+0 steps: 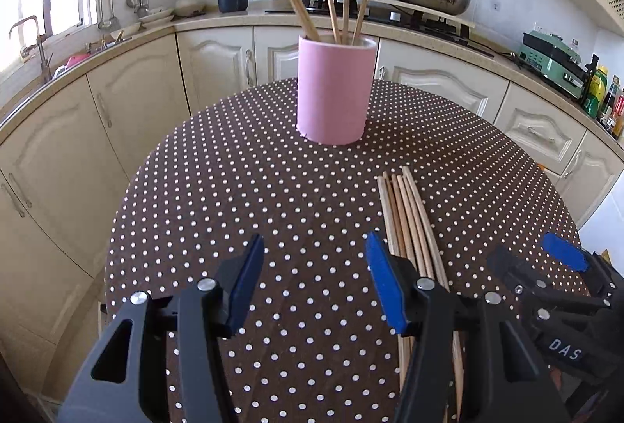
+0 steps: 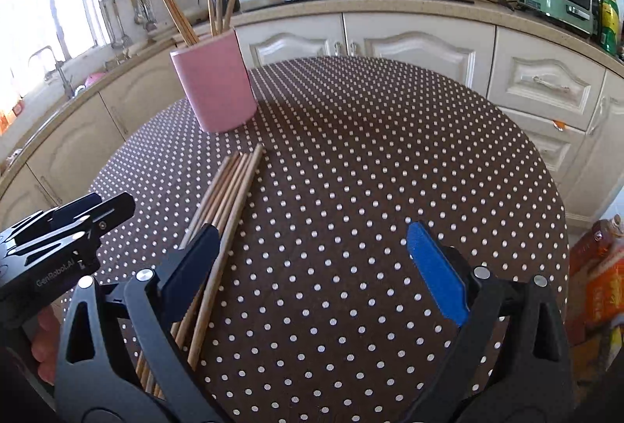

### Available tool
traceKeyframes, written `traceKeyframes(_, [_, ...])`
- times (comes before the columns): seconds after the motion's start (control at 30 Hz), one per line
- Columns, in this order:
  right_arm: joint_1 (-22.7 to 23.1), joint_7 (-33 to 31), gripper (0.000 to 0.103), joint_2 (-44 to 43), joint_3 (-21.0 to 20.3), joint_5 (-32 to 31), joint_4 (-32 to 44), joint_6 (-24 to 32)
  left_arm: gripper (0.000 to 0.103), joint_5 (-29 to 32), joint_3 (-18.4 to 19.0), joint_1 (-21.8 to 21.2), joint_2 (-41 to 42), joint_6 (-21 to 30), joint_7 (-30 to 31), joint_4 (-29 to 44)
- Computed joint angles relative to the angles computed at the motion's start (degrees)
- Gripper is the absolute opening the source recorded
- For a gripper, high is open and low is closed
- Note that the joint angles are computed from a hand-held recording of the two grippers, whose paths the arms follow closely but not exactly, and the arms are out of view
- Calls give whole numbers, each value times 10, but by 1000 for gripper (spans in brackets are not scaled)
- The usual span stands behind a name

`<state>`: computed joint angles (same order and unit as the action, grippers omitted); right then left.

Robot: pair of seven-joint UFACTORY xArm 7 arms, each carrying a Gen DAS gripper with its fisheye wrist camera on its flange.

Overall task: Organize utensils
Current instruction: 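Withdraw both open grippers from the pink cup toward the chopstick pile, then grasp a chopstick with the right gripper while the left gripper grasps another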

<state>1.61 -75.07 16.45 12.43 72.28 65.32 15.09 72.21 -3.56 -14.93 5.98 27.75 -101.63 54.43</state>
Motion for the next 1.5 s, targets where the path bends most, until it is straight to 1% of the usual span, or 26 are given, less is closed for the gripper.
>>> traceKeyframes(0.07, [5, 30, 95, 3, -5, -28, 0, 8, 54, 5, 2, 3, -1, -8, -7, -7])
traceKeyframes(0.17, [17, 82, 95, 12, -10, -86, 4, 1, 54, 11, 4, 7, -2, -24, -11, -16])
traceKeyframes(0.27, [23, 131, 95, 21, -6, -147, 8, -4, 54, 17, 5, 10, 0, -33, -12, -19])
traceKeyframes(0.33, [19, 153, 95, 26, 4, -170, 11, -3, 54, 24, 7, 12, 0, -43, -16, -23])
traceKeyframes(0.4, [32, 205, 95, 34, -5, -226, 16, -2, 54, 28, 9, 15, 0, -53, -23, -26])
traceKeyframes(0.5, [57, 275, 95, 40, -24, -310, 15, -21, 54, 30, 11, 20, 0, -66, -30, -28])
traceKeyframes(0.57, [79, 325, 95, 43, -43, -366, 12, -34, 54, 37, 15, 24, -2, -77, -37, -32])
traceKeyframes(0.63, [110, 391, 95, 49, -73, -426, 14, -42, 54, 40, 16, 27, -1, -84, -40, -33])
traceKeyframes(0.67, [118, 412, 95, 50, -81, -448, 14, -44, 54, 41, 16, 29, -1, -86, -42, -34])
traceKeyframes(0.73, [120, 434, 94, 54, -81, -476, 16, -50, 54, 43, 17, 31, -1, -91, -44, -37])
traceKeyframes(0.77, [107, 429, 91, 52, -67, -477, 14, -51, 54, 45, 17, 33, -1, -95, -44, -37])
traceKeyframes(0.8, [78, 407, 78, 52, -33, -462, 15, -50, 54, 47, 18, 34, -1, -99, -44, -38])
traceKeyframes(0.83, [58, 393, 51, 50, -10, -455, 10, -58, 54, 47, 18, 35, 0, -100, -43, -37])
traceKeyframes(0.9, [11, 358, 14, 46, 44, -439, 3, -65, 54, 49, 18, 35, 1, -103, -41, -35])
traceKeyframes(0.93, [-5, 343, 12, 47, 61, -434, 3, -62, 54, 49, 18, 35, 3, -105, -39, -32])
traceKeyframes(0.97, [-30, 319, 9, 50, 87, -417, 7, -52, 54, 48, 18, 35, 5, -106, -38, -31])
traceKeyframes(1.0, [-45, 302, 8, 52, 102, -400, 10, -42, 54, 49, 18, 34, 5, -107, -38, -30])
traceKeyframes(1.1, [-78, 252, 7, 55, 127, -337, 21, -12, 54, 48, 18, 32, 11, -119, -33, -22])
traceKeyframes(1.17, [-92, 210, 7, 54, 139, -289, 18, -9, 54, 40, 18, 29, 17, -122, -21, -14])
traceKeyframes(1.27, [-98, 157, 7, 43, 146, -230, 2, -22, 54, 0, 18, 23, 28, -119, 14, -5])
traceKeyframes(1.37, [-109, 127, 6, 41, 142, -175, 6, 13, 54, -37, 21, 13, 38, -111, 48, 6])
traceKeyframes(1.47, [-98, 121, 6, 41, 123, -156, 14, 36, 54, -65, 25, 3, 47, -106, 81, 17])
traceKeyframes(1.5, [-93, 120, 6, 40, 116, -152, 16, 41, 54, -85, 24, 0, 52, -99, 100, 23])
